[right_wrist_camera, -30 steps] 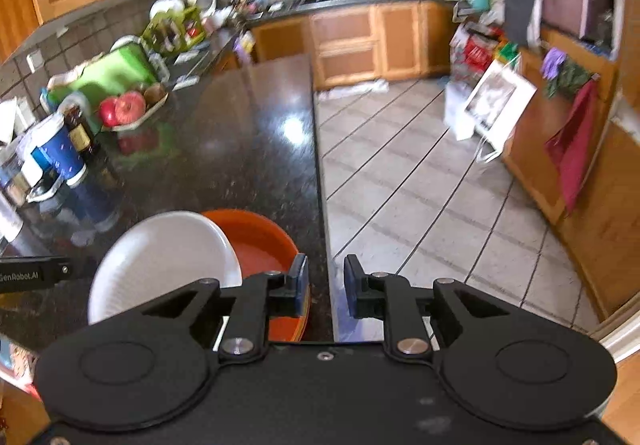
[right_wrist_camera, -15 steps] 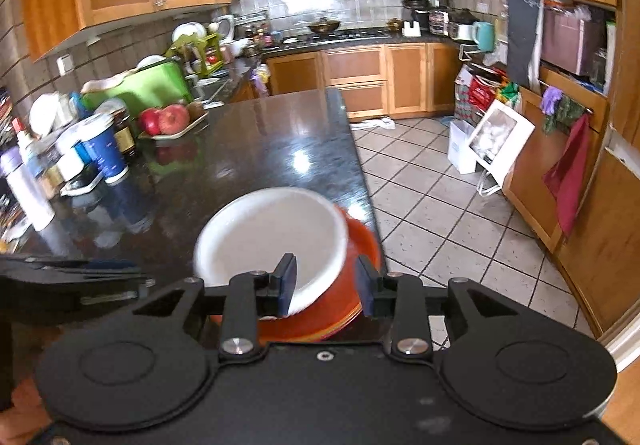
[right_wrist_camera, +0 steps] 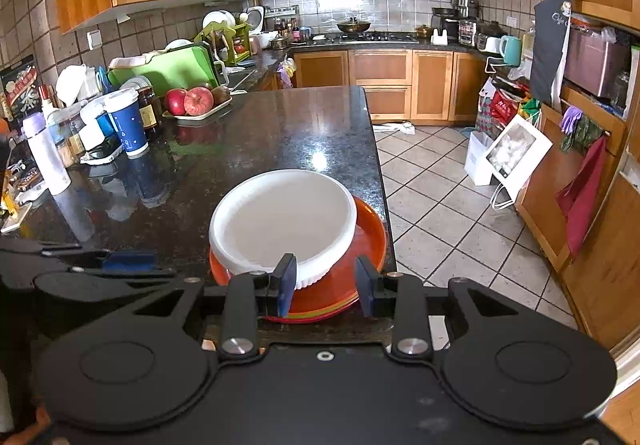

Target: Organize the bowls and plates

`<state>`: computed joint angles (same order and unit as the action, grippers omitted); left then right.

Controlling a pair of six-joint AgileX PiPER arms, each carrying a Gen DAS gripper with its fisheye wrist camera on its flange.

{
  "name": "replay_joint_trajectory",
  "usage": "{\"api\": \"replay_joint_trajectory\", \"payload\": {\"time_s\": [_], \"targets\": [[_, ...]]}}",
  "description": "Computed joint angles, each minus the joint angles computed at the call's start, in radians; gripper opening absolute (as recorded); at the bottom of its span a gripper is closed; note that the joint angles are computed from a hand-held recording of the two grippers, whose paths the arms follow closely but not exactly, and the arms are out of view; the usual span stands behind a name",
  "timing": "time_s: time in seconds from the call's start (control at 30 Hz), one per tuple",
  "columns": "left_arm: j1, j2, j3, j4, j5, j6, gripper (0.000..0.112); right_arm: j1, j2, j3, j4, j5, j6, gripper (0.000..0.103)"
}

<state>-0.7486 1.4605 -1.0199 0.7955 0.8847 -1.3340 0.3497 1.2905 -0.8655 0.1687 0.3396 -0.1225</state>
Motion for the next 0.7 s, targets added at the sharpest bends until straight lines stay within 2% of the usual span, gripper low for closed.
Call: {"api": "replay_joint_trajectory", "payload": {"time_s": [0.1,0.23,0.33,0.7], "targets": [[-0.012,0.017,-0.011,0.006,0.014,-0.027,0.050,-0.027,0.005,0.002,0.106,0.003,-0.119,0.034],[-0.019,0.031,-0.025,0.015,0.030,-0.048,0.050,-0.036,0.017,0.000,0.173,0.002,-0.194,0.034],[-0.026,0.039,-0.034,0.018,0.040,-0.061,0.050,-0.026,0.029,-0.005,0.173,-0.003,-0.191,0.034],[-0.030,0.063,-0.059,0.016,0.057,-0.079,0.050,-0.052,0.055,-0.019,0.300,0.007,-0.342,0.034]]}}
